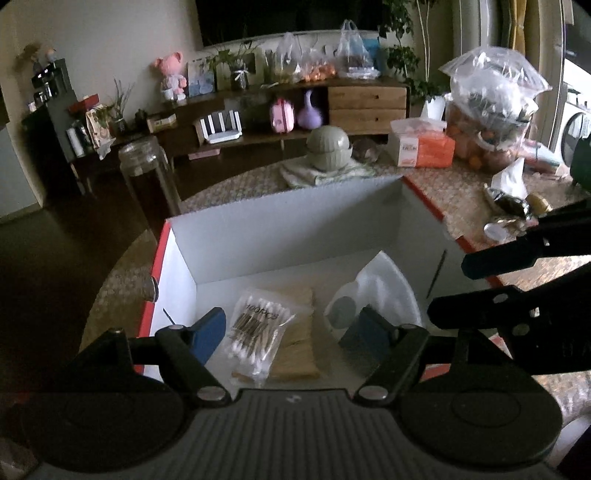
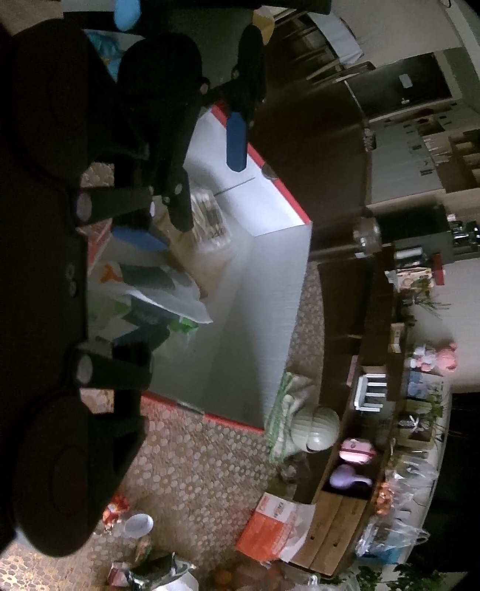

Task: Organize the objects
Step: 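Carry both bags into the red box and open both tools, then withdraw both tools from the box toward the white-and-green tube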

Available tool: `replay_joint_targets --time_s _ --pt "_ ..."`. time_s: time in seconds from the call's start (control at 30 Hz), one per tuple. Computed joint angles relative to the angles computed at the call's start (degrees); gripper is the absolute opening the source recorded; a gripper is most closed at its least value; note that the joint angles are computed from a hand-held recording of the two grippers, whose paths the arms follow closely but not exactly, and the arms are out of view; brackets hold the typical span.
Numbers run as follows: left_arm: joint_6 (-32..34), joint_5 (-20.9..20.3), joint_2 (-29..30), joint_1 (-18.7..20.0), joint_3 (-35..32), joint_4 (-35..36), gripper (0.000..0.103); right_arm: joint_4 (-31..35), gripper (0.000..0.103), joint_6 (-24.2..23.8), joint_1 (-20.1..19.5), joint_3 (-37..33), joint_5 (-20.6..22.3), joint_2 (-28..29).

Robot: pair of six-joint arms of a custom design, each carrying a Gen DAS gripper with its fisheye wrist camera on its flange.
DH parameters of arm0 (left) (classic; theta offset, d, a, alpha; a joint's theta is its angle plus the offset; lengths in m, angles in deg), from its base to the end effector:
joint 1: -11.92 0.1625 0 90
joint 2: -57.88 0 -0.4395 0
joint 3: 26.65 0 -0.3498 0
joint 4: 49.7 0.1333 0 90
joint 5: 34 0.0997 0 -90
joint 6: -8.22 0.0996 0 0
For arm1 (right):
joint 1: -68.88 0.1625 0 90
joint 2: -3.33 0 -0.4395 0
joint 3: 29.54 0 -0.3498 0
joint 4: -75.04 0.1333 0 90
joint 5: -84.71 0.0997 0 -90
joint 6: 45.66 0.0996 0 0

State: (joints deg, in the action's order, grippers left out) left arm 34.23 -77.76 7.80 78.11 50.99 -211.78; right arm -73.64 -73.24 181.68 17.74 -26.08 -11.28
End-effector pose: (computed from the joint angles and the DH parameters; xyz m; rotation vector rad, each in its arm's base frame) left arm -0.0995 -0.7338 0.3585 0.5737 2.1413 -0.8758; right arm 0.4198 -0.7458 0.0446 1.0460 -2.4928 0.6026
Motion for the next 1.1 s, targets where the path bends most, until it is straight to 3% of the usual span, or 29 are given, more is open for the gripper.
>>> replay_joint_targets --time_s 0.63,0.7,0.77,0.8,1.1 --pt "-11.25 -4.53 -7.16 -4.18 11.11 -2.24 0.084 -11.28 0.08 -1.57 -1.56 20.79 7.27 -12.53" --pt "-11.23 -4.41 -7.42 -4.66 12.18 -3.22 0.089 -11.68 0.081 -1.46 -2.0 22.51 8.22 -13.8" --pt "-11.08 -4.44 -7.62 -5.06 13.47 -5.34 0.103 -13.19 0.083 -1.41 -2.36 24.64 8.65 -15.07" --pt "-10.77 -4.54 -7.7 -5.25 14.13 -6.62 0.103 -13.84 0.083 -1.38 -2.6 25.59 8.9 -15.69" --pt "-11.08 -5.73 -6.66 -6.35 18.2 -12.55 0.103 -22.1 0.087 -1.59 -5.21 34.93 6.17 -21.22"
